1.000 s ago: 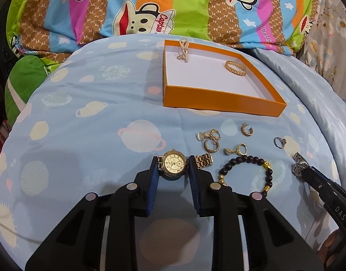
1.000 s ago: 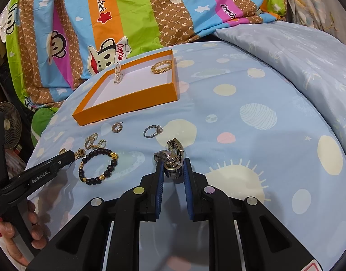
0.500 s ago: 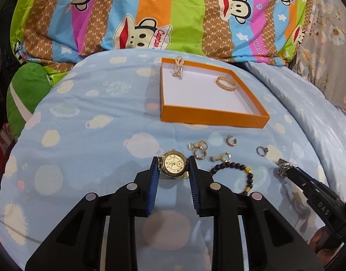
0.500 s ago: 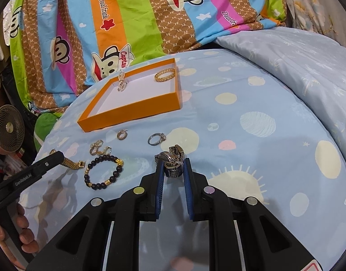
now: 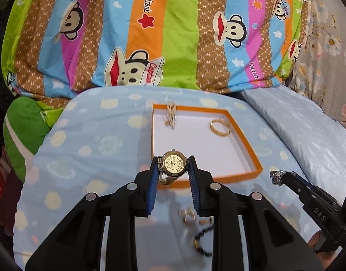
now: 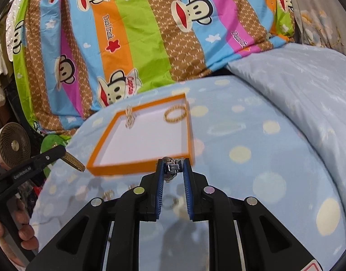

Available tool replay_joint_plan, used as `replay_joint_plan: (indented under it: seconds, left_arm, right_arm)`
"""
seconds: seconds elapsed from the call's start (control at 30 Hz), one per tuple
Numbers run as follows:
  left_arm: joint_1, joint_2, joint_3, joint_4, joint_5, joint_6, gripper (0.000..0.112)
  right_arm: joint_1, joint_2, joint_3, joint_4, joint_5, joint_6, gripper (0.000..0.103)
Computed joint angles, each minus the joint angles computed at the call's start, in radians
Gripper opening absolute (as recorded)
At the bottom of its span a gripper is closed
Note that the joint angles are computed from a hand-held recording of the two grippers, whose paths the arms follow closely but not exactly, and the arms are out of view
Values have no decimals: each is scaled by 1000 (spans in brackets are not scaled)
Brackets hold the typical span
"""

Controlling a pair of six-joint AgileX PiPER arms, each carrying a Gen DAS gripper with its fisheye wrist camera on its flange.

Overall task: Organize jewelry
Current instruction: 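Carry both watches into the orange box and open both tools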

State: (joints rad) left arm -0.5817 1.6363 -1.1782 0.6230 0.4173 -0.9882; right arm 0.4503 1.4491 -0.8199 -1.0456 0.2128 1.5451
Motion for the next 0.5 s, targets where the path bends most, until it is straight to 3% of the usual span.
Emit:
replay_joint_plan:
  seconds: [0.17,0.33,0.5]
  left_arm:
    - [43,123,-178,-107,4,137,25]
    - [68,274,-358,-187,36,238,25]
    - [99,422,-527,-322,97,370,25]
  right_arm:
    - [-32,139,-199,189,22,-269,16]
    - [-74,300,-374,515,14,-626,16]
    - [-92,421,-491,693,41,-817,16]
